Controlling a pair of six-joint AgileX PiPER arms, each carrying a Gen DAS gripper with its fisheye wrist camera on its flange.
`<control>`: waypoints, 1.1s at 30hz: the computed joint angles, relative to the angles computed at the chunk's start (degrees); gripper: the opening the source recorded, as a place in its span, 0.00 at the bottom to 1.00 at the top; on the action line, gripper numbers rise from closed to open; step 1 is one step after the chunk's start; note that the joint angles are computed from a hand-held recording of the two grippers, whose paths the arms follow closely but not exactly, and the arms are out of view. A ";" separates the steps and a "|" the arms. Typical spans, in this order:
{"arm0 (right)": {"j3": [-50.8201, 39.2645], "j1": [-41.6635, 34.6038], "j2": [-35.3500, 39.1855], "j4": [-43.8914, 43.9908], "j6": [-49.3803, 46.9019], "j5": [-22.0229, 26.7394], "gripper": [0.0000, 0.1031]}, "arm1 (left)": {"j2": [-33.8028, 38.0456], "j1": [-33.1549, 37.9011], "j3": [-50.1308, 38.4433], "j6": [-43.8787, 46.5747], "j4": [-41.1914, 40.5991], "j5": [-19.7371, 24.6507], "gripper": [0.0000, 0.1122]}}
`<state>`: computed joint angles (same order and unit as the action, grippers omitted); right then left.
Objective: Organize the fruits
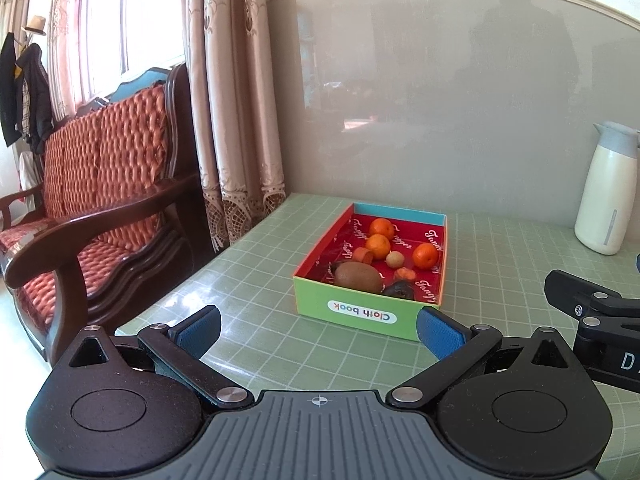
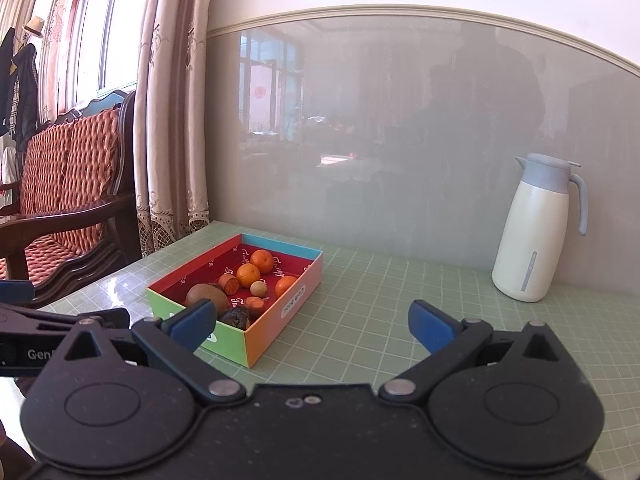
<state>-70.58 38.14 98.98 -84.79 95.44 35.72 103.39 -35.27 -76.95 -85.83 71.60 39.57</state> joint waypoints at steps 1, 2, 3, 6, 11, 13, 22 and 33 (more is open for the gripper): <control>0.04 -0.04 -0.04 -0.03 -0.04 -0.14 1.00 | -0.05 0.12 0.03 0.06 -0.15 -0.31 0.92; 0.10 -0.05 -0.07 -0.14 0.01 -0.22 1.00 | -0.14 0.32 0.03 0.42 -0.73 -0.85 0.92; 0.01 0.01 -0.04 -0.09 -0.08 -0.13 1.00 | -0.13 0.56 -0.07 0.86 -1.34 -1.42 0.92; -0.11 0.06 0.05 -0.13 -0.10 -0.25 1.00 | 0.10 0.84 -0.34 1.47 -2.22 -1.87 0.92; -0.05 0.19 0.03 -0.39 0.18 -0.23 1.00 | 0.39 0.75 -0.57 2.00 -2.69 -1.62 0.92; 0.00 0.23 -0.02 -0.42 0.14 -0.21 1.00 | 0.41 0.72 -0.57 2.06 -2.64 -1.53 0.92; -0.27 0.36 0.15 -0.41 0.13 -0.10 1.00 | 1.37 1.17 -1.45 3.49 -3.84 -2.08 0.92; -0.49 0.05 0.43 -2.01 1.81 -0.30 1.00 | 1.23 1.56 1.00 -5.42 4.33 -3.80 0.92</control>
<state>-71.07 38.19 99.40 -86.80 97.25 35.42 104.62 -33.70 -75.95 -91.25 75.93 35.77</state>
